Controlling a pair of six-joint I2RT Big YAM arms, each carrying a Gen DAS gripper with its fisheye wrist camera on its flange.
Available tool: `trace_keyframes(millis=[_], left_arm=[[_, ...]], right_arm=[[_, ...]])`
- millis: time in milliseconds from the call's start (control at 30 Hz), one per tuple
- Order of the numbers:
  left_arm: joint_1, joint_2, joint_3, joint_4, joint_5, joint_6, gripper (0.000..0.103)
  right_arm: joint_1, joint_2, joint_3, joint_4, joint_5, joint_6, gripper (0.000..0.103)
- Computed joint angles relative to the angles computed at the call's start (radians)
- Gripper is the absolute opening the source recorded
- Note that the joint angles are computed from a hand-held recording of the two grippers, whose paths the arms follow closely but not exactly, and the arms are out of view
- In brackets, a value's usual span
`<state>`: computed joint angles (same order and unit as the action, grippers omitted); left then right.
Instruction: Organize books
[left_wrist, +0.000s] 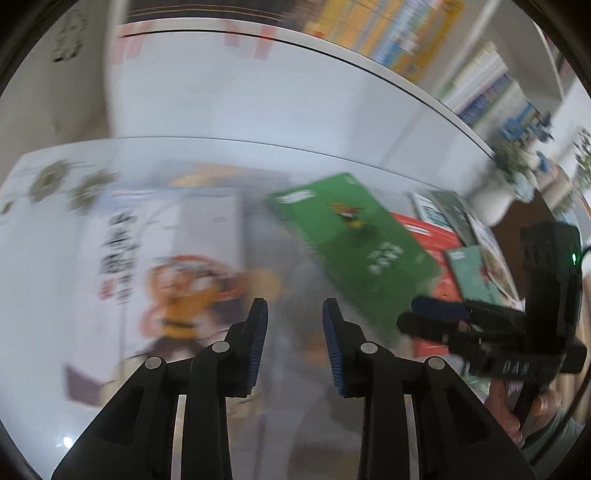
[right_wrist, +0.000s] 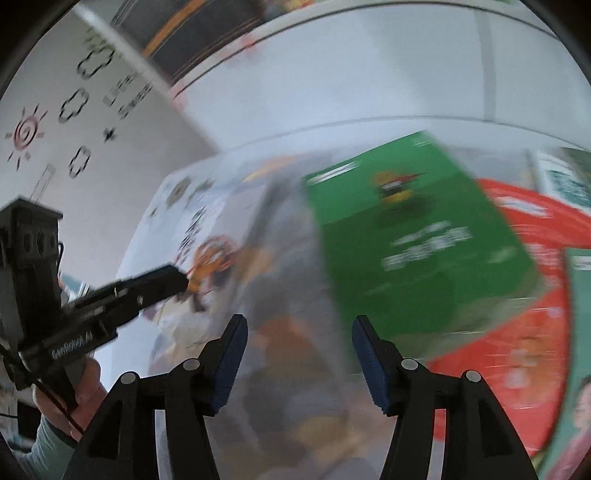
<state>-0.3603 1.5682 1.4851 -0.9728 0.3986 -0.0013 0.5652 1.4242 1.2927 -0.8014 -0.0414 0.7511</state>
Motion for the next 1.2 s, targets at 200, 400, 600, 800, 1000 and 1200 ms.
trace_keyframes(millis=[200, 400, 600, 800, 1000, 1200], left_arm=[[-0.086, 0.048, 0.048, -0.005, 0.002, -0.043, 0.066], [-0.117, 0.117, 0.068, -0.003, 0.048, -0.156, 0.069], [-0.126, 0.143, 0.058, 0.016, 0.049, -0.228, 0.052], [-0.132, 0.146, 0.046, 0.012, 0.019, -0.233, 0.042], [-0.133, 0.157, 0.054, 0.014, 0.022, -0.233, 0.042], [-0.114, 0.148, 0.037, 0.02, 0.097, -0.221, 0.042]], right_arm=[[-0.113, -0.092, -0.076, -0.01, 0.044, -0.025, 0.057], [-0.221, -0.055, -0.073, 0.002, 0.019, -0.066, 0.058], [-0.255, 0.015, -0.042, 0.003, 0.037, -0.091, 0.042], [-0.247, 0.059, -0.008, -0.025, 0.082, -0.116, 0.035], [-0.25, 0.075, 0.001, -0.028, 0.068, -0.116, 0.035], [-0.237, 0.032, -0.036, -0.04, 0.031, -0.086, 0.035]])
